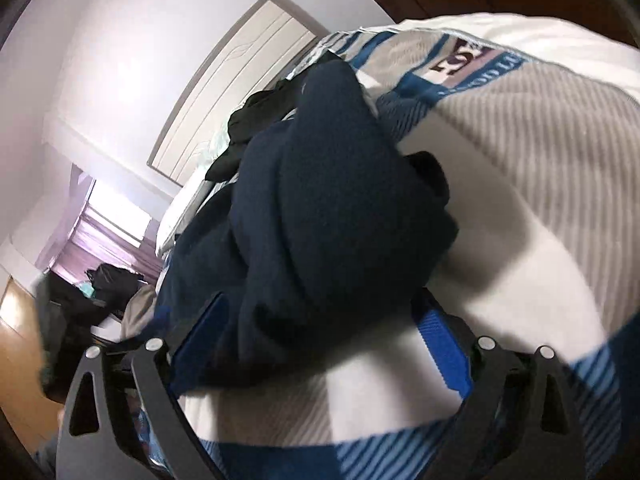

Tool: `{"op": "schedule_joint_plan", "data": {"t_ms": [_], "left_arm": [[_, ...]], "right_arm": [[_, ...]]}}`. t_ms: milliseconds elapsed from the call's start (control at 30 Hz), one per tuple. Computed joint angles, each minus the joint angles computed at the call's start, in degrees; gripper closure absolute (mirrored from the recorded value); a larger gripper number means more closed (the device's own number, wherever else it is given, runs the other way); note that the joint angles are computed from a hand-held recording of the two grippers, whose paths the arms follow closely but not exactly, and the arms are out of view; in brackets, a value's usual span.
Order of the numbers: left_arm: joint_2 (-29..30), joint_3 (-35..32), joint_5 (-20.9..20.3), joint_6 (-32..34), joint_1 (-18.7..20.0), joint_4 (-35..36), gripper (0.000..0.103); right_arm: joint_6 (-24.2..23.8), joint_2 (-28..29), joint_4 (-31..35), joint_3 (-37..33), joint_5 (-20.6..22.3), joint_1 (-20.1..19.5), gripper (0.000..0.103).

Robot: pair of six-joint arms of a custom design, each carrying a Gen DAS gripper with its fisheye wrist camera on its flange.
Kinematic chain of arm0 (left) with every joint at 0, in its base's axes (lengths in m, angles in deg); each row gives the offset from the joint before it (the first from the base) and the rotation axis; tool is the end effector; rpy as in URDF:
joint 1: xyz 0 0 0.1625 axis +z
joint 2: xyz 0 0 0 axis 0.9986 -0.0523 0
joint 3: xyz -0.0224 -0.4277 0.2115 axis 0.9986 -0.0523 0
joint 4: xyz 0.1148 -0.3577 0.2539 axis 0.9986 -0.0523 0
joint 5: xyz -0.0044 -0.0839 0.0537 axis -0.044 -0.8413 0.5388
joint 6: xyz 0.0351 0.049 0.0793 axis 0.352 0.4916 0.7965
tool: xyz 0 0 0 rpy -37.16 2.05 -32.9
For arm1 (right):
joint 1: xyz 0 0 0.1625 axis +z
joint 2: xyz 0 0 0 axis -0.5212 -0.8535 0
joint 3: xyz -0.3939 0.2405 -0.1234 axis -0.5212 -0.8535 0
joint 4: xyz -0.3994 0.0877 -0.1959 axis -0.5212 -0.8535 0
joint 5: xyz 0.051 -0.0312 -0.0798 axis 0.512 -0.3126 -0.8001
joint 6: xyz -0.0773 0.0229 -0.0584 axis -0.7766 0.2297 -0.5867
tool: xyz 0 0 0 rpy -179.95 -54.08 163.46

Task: Fold large clothes

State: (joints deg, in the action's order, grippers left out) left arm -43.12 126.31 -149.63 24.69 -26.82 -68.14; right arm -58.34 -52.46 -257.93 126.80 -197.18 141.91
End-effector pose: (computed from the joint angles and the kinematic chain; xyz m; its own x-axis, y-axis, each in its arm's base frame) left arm -0.1589 -0.5847 0.2279 -0.8711 0.4515 -0.1934 0.4906 0.8189 -0.2979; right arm 0.2273 -0.3657 0.0639 -0.9598 0.2700 -0.0772 0.1952 0.4440 -0.8745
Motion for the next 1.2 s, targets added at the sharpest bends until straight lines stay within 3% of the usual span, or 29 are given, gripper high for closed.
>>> {"op": "schedule_joint_plan", "data": {"t_ms": [300,500,600,667,700,833,967,1067,1200], "left_arm": [[4.88,-1.23,5.17,3.19,0.59,-1.09,0.007],[3.10,-1.76,3.43,4.61,0.69,2.39,0.007],[0.90,-1.67,2.57,5.37,0.78,4.21,0.007],[-0.37,-1.46,2.70,5.66,0.84,4.76,0.007],[-1.65,-1.37,3.09,6.03,0.96,5.57,0.007],[-6.22,-0.36,6.10,7.54,1.15,4.42,0.007],[-9.45,-0.98,7.00,9.22,3.59,4.92,0.007],[-10.32,-2.08,6.77,8.62,7.12,5.29,0.007],[-8.61,-5.63,2.73,8.55,11.45,9.04,0.007]], "right_arm": [[-2.11,-0.39,1.26,-2.48,-0.77,-0.90,0.005],[5.49,-2.19,8.40,-5.49,-5.39,0.63,0.005],[7.95,-3.61,12.09,-6.06,-7.24,1.88,0.019],[9.13,-4.52,14.42,-6.18,-8.85,3.06,0.037],[9.01,-4.97,15.47,-6.51,-9.70,3.79,0.040],[0.96,-5.08,19.00,-10.61,-16.77,8.14,0.054],[-0.96,-7.02,25.67,-14.05,-19.44,10.98,0.057],[-6.66,-6.99,31.88,-18.75,-22.88,13.60,0.058],[-14.66,-5.55,38.71,-25.68,-25.60,16.66,0.058]]}}
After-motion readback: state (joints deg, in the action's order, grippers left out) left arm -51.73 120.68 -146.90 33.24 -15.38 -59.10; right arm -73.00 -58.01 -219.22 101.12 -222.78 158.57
